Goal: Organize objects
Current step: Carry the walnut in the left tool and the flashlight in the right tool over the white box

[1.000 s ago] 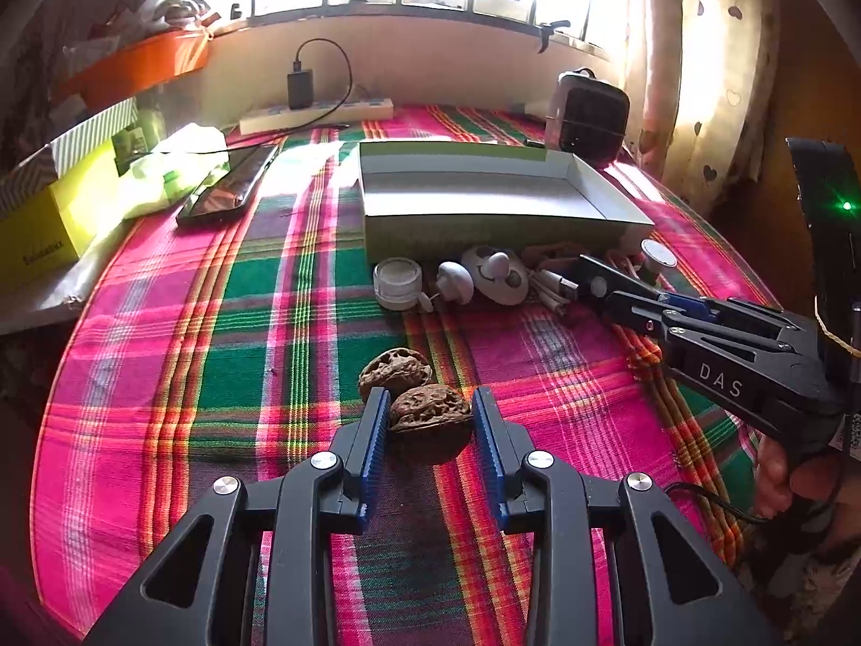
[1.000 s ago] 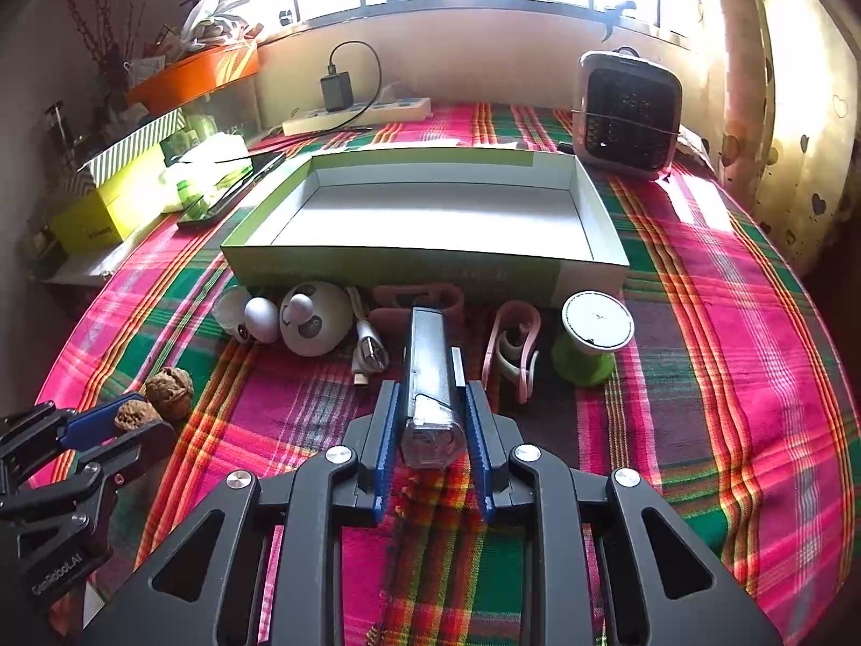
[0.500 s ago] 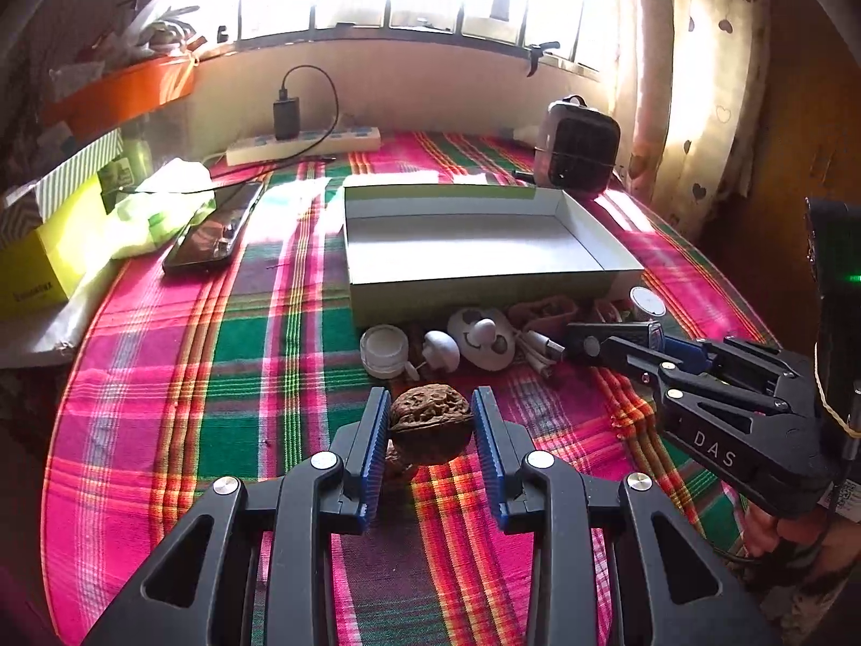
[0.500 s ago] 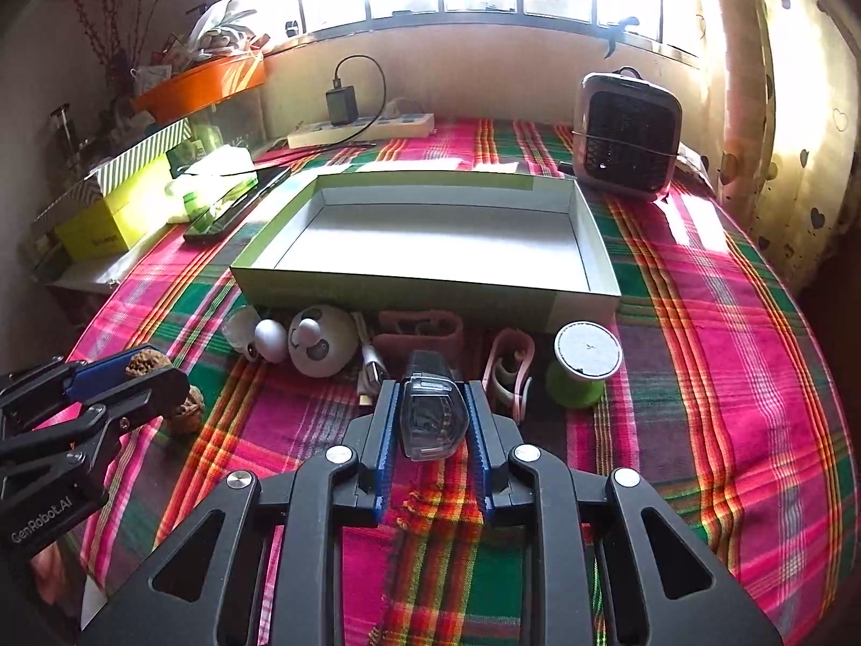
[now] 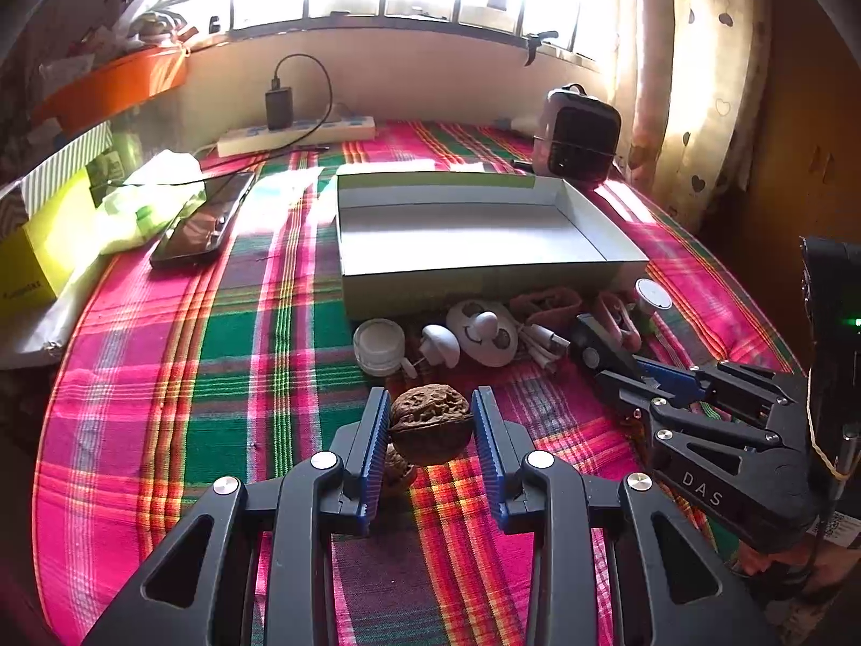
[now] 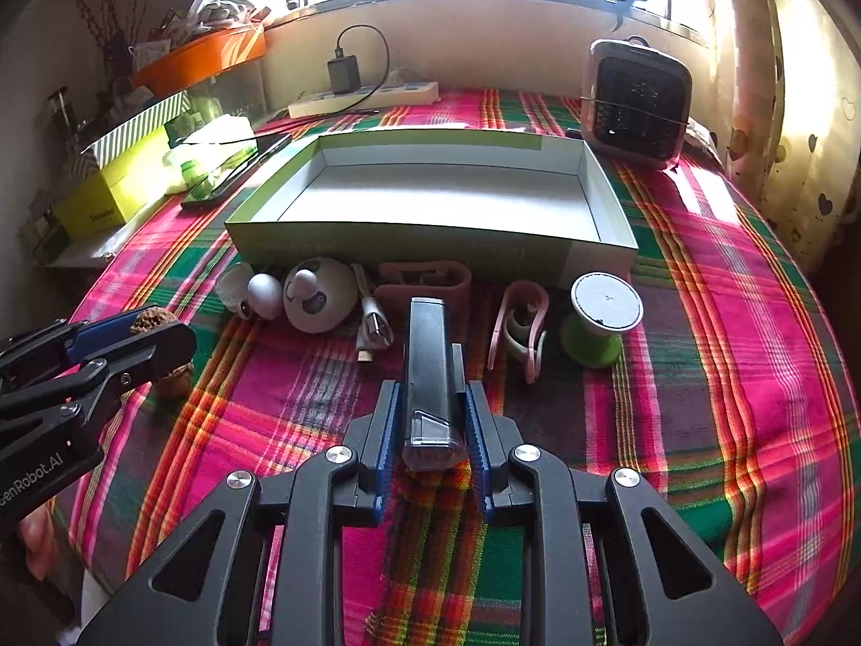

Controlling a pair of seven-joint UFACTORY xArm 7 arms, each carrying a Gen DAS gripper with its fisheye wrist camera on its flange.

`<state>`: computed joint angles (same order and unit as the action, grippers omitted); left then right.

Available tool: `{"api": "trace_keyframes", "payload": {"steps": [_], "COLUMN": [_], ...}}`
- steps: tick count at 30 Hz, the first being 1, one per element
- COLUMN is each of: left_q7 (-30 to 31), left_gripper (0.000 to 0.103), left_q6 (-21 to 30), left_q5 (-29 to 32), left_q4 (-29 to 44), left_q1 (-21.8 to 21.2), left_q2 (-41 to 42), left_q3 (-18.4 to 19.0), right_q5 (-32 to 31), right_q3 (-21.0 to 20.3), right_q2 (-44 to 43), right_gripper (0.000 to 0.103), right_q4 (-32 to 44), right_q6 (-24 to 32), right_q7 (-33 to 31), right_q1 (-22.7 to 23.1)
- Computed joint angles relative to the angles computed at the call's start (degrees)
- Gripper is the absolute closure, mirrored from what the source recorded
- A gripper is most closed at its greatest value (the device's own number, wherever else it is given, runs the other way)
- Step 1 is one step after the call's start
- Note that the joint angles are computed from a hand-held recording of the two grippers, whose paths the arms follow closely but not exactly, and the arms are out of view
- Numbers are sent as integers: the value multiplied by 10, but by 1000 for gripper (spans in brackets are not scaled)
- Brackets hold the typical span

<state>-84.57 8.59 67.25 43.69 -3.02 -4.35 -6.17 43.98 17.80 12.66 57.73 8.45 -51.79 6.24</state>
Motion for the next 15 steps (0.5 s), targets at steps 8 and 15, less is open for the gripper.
{"api": "trace_keyframes", "payload": {"steps": [8, 15], "left_q7": [14, 16], "left_gripper": [74, 74], "left_q6": [-3, -2], "left_q5": [-7, -8], "left_q4": [12, 15], "left_q1": [-3, -6], "left_q2": [16, 19], "left_q3": [9, 12], "right_q5": [-49, -61], "right_q3": [-12, 4], "right_q2": [14, 23], "right_gripper": [78, 78], "right_q4": [14, 25], "right_q6": [3, 5], "right_q7": [45, 59], "right_q1": [13, -4]}}
